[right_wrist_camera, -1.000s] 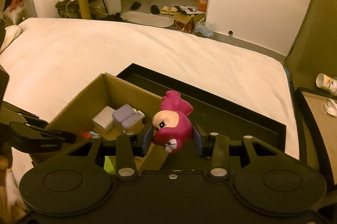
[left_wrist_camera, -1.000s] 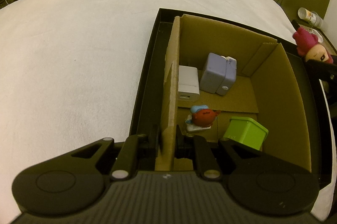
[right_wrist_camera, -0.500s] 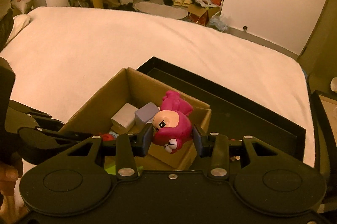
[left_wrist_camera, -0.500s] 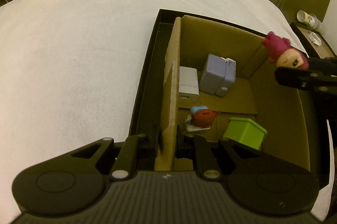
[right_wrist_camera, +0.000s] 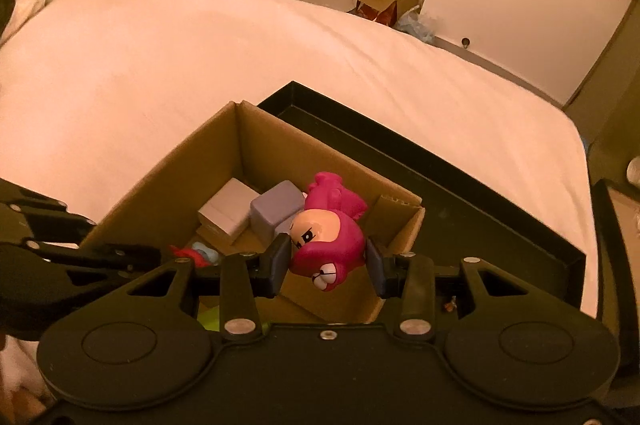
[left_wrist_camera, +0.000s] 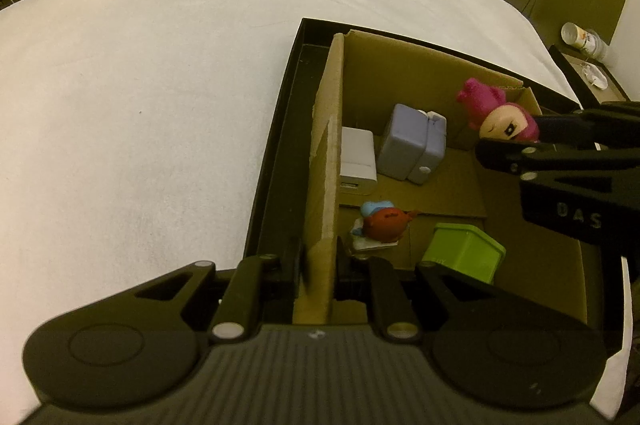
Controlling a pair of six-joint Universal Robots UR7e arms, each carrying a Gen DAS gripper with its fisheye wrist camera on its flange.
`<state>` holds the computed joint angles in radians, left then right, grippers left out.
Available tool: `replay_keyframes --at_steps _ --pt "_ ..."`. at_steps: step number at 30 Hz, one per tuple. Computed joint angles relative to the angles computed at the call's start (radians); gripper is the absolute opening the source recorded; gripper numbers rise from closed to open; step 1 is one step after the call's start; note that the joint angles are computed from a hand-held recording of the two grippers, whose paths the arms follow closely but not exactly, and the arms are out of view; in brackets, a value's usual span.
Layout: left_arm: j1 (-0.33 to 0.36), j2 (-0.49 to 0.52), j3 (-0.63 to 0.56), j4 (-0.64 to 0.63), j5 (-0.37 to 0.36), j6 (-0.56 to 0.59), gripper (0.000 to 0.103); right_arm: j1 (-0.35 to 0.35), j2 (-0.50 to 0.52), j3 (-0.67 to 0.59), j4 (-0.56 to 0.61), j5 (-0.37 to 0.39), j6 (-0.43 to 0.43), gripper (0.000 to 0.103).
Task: Organize rigid objects
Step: 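Lower the pink figurine into the box and open the right gripper, then move the right gripper to the brown-haired doll figurine and grasp it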
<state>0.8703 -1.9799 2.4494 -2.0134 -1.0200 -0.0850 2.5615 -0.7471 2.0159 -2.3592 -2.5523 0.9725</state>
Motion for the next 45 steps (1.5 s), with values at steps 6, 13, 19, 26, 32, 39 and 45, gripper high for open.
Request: replay_keyframes --at_steps 6,13,19,26,32,39,45 --pt "-0.003 -0.001 0.001 0.002 0.001 -0.004 0.013 -0.012 0.005 -0.006 0.031 0.0 0.02 0.041" --pt "-0.005 0.0 0.001 0.002 0.0 -0.005 0.013 0.004 -0.009 0.007 0.015 -0.007 0.028 0.041" --pt "-0.006 0.001 0.002 0.001 0.002 -0.006 0.013 0.037 -0.048 0.017 0.045 -0.036 0.071 0.042" --pt "-0.007 0.002 0.003 -0.001 0.004 -0.003 0.013 0.062 -0.1 0.044 0.119 -0.06 0.154 0.042" --pt "-0.007 0.004 0.002 0.0 0.004 -0.001 0.013 0.063 -0.134 0.072 0.16 -0.058 0.204 0.042" --pt "-0.012 0.001 0.008 -0.001 0.011 -0.004 0.013 0.055 -0.163 0.104 0.159 -0.051 0.212 0.043" --pt "-0.016 0.001 0.01 0.001 0.013 -0.007 0.013 0.032 -0.197 0.159 0.136 -0.047 0.262 0.044"
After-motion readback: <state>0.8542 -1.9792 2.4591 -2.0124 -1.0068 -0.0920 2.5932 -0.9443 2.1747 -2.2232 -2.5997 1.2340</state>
